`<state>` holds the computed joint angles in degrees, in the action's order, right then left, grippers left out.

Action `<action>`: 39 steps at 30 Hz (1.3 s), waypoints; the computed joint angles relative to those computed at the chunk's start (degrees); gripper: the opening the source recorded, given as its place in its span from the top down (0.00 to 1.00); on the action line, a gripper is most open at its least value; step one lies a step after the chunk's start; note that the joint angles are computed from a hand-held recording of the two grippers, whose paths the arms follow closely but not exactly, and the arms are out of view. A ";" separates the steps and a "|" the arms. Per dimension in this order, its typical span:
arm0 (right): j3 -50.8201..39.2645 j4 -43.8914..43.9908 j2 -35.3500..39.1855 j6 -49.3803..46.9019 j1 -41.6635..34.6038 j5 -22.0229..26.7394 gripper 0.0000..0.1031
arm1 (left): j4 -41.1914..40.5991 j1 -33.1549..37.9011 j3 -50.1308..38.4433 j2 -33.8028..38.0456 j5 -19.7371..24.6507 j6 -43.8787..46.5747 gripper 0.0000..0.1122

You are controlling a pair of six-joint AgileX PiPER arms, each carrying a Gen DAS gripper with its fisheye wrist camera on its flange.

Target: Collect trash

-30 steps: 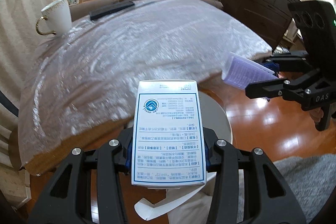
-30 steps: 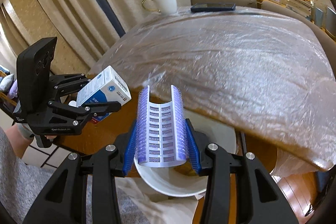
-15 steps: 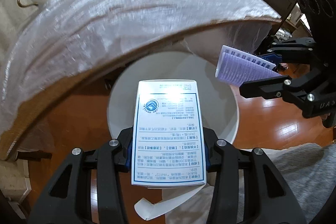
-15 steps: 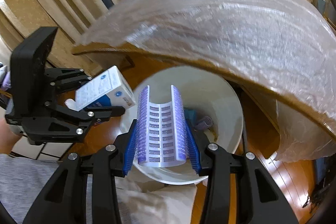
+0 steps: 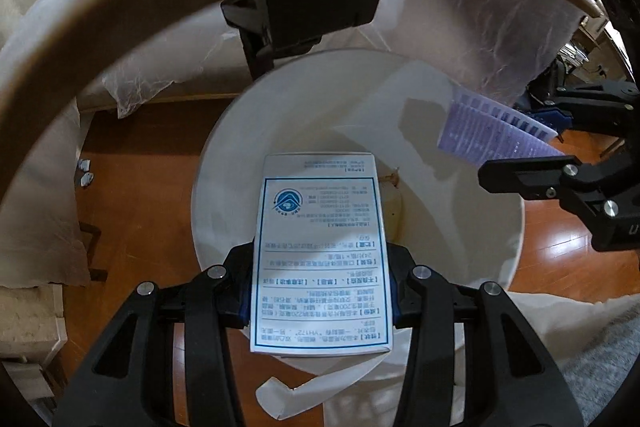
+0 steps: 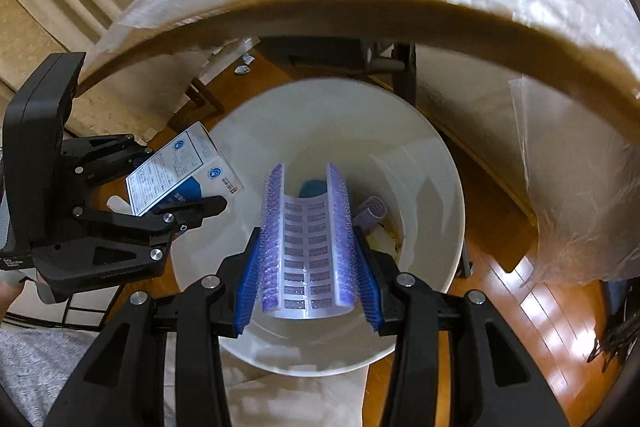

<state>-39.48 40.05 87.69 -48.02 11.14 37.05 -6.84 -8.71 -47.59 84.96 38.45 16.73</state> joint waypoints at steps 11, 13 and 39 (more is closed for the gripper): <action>-0.11 1.96 2.39 0.77 -1.61 -2.87 0.27 | -4.48 2.01 -0.02 1.46 -1.97 1.53 0.27; 0.52 3.22 1.91 0.14 -2.27 -3.00 0.20 | -5.71 2.53 -0.15 1.37 -1.75 2.68 0.27; -35.99 -13.06 4.23 17.02 -15.21 4.38 0.04 | -8.85 17.78 -33.25 -0.25 6.84 3.65 0.09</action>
